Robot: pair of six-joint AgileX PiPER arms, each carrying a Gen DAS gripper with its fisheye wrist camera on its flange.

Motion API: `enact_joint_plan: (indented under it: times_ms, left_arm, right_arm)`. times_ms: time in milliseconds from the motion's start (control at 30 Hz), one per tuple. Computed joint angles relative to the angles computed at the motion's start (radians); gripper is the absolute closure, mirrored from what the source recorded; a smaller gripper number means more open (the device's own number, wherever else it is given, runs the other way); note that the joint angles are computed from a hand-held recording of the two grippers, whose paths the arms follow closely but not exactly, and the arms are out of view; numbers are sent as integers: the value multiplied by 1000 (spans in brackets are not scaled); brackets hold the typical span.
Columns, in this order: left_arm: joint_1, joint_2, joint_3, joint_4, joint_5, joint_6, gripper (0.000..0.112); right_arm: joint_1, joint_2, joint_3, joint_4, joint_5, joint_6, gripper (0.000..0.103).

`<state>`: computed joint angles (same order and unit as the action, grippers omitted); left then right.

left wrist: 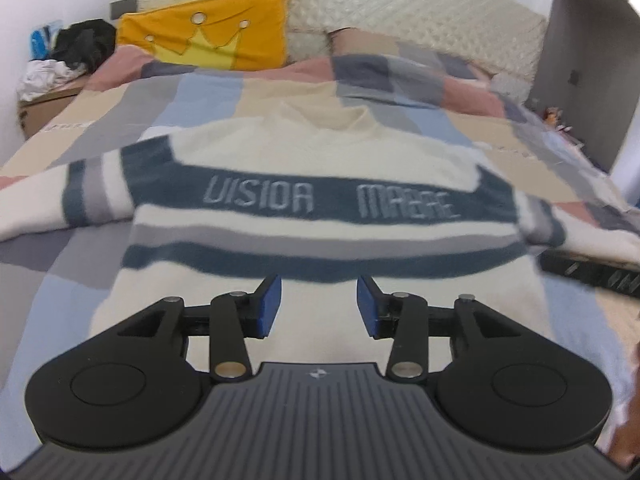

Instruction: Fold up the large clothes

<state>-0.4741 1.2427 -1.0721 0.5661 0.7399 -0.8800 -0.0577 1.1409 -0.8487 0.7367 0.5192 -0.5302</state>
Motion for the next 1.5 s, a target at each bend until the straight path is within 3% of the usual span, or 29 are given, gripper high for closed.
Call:
enact_joint_plan:
  times_ms: [167, 233, 367, 533, 600, 700, 767, 833, 1100, 1400, 1500]
  left_arm:
    - [-29, -20, 47, 43, -12, -50, 63]
    - [-41, -29, 53, 46, -12, -61, 62]
    - [-46, -22, 56, 82, -16, -92, 62]
    - [67, -25, 58, -98, -77, 32, 62]
    - [77, -20, 55, -101, -79, 42, 62]
    - [49, 7, 42, -19, -59, -8, 62]
    - [64, 24, 32, -58, -73, 19, 62]
    - [85, 38, 23, -105, -82, 61, 62]
    - [172, 42, 53, -179, -94, 89, 62]
    - [191, 111, 24, -183, -90, 60, 62]
    - [200, 88, 53, -140, -143, -40, 62]
  right_arm:
    - [10, -4, -37, -121, -29, 112, 71]
    - [-22, 5, -66, -160, -4, 162, 71]
    - [-203, 29, -124, -79, 60, 139, 71]
    - [-495, 187, -249, 108, 184, -38, 71]
    - [-571, 268, -298, 121, 203, -38, 67]
    - [-673, 396, -358, 212, 236, -74, 47]
    - [-719, 473, -386, 276, 227, -86, 27]
    - [-749, 559, -434, 308, 226, -77, 20]
    - [-811, 804, -555, 439, 159, -13, 21]
    - [-786, 950, -655, 700, 82, -297, 21]
    - [-792, 1017, -711, 809, 75, -369, 21]
